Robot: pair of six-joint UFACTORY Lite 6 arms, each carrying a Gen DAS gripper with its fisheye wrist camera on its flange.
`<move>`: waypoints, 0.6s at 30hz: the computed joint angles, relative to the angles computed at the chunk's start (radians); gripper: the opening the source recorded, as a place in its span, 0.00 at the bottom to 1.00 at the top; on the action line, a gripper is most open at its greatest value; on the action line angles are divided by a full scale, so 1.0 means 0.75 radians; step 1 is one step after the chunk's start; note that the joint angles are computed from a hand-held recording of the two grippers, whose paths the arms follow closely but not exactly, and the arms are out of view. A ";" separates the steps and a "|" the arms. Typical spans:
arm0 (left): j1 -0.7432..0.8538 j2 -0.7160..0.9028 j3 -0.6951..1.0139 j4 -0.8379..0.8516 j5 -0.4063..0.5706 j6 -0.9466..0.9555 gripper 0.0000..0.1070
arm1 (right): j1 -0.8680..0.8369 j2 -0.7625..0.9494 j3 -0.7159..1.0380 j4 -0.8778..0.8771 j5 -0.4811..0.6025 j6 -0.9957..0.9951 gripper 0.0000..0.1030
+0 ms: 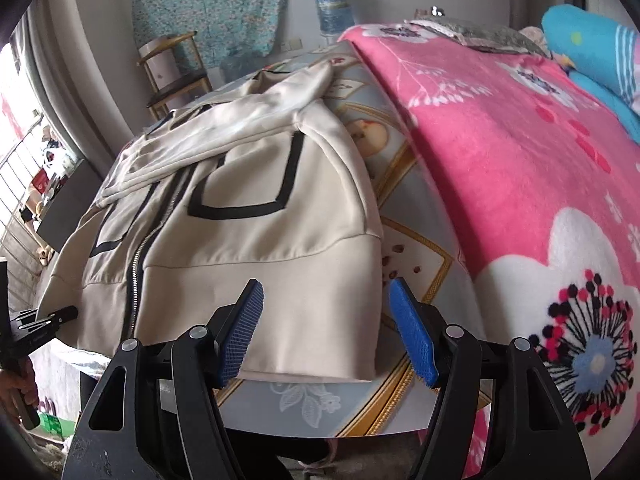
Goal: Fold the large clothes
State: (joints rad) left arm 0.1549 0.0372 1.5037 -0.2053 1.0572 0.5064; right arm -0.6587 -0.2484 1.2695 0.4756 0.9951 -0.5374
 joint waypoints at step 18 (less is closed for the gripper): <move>-0.023 -0.050 -0.055 0.026 -0.040 -0.003 0.09 | 0.097 0.045 -0.026 -0.048 0.026 0.157 0.57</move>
State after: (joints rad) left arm 0.1379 -0.0006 1.4626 -0.1860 1.0276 0.5044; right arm -0.5857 -0.2143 1.2499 0.4395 1.0149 -0.4201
